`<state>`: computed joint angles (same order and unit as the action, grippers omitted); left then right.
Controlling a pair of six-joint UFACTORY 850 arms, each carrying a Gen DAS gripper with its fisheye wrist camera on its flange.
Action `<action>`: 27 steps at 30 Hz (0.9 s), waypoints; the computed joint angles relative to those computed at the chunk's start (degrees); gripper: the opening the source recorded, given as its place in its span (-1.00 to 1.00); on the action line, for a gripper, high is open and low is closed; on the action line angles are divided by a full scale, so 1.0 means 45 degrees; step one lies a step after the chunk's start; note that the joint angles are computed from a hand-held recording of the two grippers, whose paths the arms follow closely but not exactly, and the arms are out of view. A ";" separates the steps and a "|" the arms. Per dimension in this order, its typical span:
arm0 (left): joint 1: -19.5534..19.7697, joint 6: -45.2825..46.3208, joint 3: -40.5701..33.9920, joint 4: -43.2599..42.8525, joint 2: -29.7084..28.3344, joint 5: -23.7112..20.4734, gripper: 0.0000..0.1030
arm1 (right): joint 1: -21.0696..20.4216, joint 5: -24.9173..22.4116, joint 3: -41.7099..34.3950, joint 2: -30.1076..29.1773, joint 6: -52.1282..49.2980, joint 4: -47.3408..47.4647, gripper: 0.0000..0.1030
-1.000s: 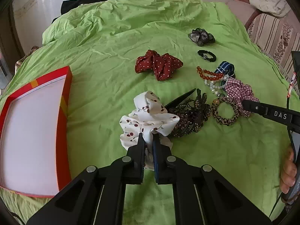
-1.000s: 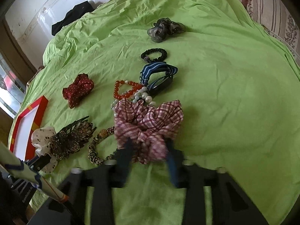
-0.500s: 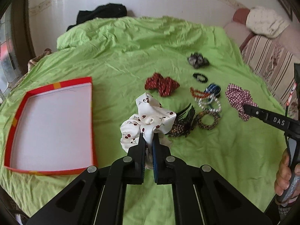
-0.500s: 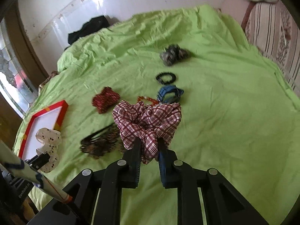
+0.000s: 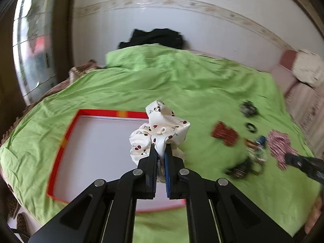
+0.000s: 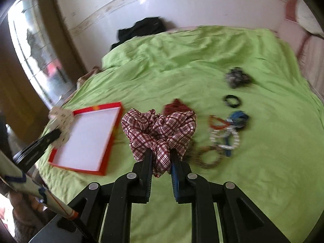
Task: Organize jewelry
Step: 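Carry both scrunchies into the red box and open both tools to release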
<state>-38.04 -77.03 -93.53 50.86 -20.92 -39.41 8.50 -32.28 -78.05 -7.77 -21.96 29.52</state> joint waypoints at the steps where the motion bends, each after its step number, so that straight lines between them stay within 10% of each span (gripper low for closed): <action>1: 0.0268 -0.0044 0.0024 0.0007 -0.0027 -0.0025 -0.88 | 0.0183 -0.0180 -0.0270 -0.0210 0.0032 0.0006 -0.65; 11: 0.2619 0.0713 -0.0621 -0.0338 -0.1183 -0.0348 -0.88 | 0.2508 -0.1836 -0.5145 -0.4574 0.1760 -0.0961 -0.65; 22: 0.4567 0.3746 -0.0628 -0.5497 -0.1771 0.2112 -0.87 | 0.3765 -0.3933 -1.2636 -1.0423 0.4625 -0.3817 -0.60; 27: 0.4616 0.2555 -0.0471 -0.4908 -0.1695 0.2413 -0.25 | 0.3763 -0.4983 -1.4955 -1.1908 0.5444 -0.4237 -0.06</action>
<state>-17.27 -65.53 -95.65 28.77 -28.55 -28.55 25.43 -54.70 -145.35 -61.36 2.53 10.46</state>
